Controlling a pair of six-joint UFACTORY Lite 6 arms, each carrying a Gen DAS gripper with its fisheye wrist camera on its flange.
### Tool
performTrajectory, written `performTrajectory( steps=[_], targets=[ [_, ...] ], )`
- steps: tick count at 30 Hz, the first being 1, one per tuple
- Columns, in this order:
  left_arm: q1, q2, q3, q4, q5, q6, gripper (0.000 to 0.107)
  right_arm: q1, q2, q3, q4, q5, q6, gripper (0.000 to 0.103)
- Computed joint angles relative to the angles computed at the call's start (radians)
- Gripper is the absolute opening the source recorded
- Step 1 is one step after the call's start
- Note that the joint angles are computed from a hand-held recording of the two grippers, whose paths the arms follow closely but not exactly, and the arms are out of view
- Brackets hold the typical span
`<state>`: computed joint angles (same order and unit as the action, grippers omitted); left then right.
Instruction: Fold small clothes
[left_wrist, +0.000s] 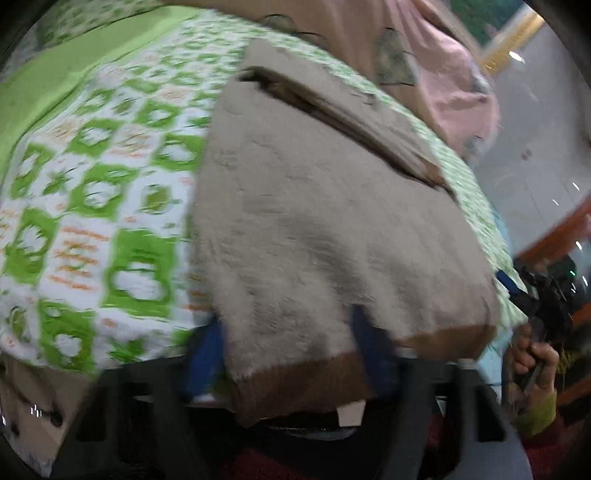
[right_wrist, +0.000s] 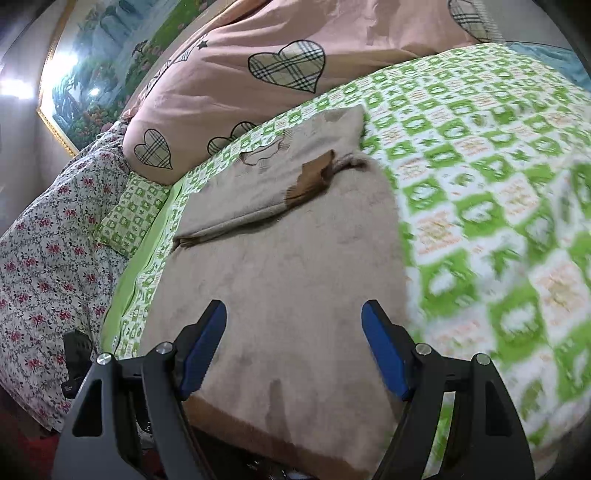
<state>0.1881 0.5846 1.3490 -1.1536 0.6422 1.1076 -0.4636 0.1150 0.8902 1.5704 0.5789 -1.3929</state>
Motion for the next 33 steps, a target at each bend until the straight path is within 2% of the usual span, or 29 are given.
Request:
performTrajectory(
  steps=[5, 8, 14, 17, 19, 21, 22, 23, 24, 27, 29, 33],
  targets=[
    [0.012, 0.011, -0.010, -0.010, 0.027, 0.051, 0.043, -0.109, -0.105, -0.121, -0.057, 0.064, -0.023, 0.076],
    [0.043, 0.033, -0.017, -0.028, 0.077, 0.092, 0.043, -0.159, -0.144, -0.165, -0.131, 0.099, 0.002, 0.076],
    [0.058, 0.042, -0.034, -0.043, 0.117, 0.135, 0.045, -0.220, -0.111, -0.217, -0.286, 0.230, -0.005, 0.075],
    [0.064, 0.075, -0.005, -0.036, 0.160, 0.145, 0.046, -0.185, -0.066, -0.231, -0.291, 0.230, -0.034, 0.073],
    [0.081, 0.106, 0.034, -0.017, 0.207, 0.146, 0.045, -0.155, -0.037, -0.236, -0.267, 0.225, -0.061, 0.063],
    [0.101, 0.135, 0.072, -0.005, 0.249, 0.145, 0.040, -0.123, -0.007, -0.230, -0.244, 0.195, -0.078, 0.035],
    [0.104, 0.136, 0.073, -0.001, 0.247, 0.150, 0.027, -0.106, 0.001, -0.227, -0.243, 0.175, -0.077, 0.027],
    [0.108, 0.137, 0.077, 0.012, 0.242, 0.151, 0.018, -0.092, 0.002, -0.228, -0.248, 0.154, -0.072, 0.009],
    [0.113, 0.140, 0.081, 0.026, 0.241, 0.149, 0.012, -0.086, 0.002, -0.230, -0.249, 0.156, -0.073, 0.009],
    [0.140, 0.130, 0.074, 0.005, 0.270, 0.167, 0.007, -0.107, -0.037, -0.244, -0.235, 0.254, -0.104, 0.009],
    [0.157, 0.119, 0.071, -0.014, 0.297, 0.171, 0.006, -0.146, -0.068, -0.239, -0.207, 0.362, -0.117, 0.008],
    [0.174, 0.083, 0.100, -0.089, 0.349, 0.182, 0.006, -0.186, -0.057, -0.161, -0.136, 0.486, -0.104, 0.008]
  ],
)
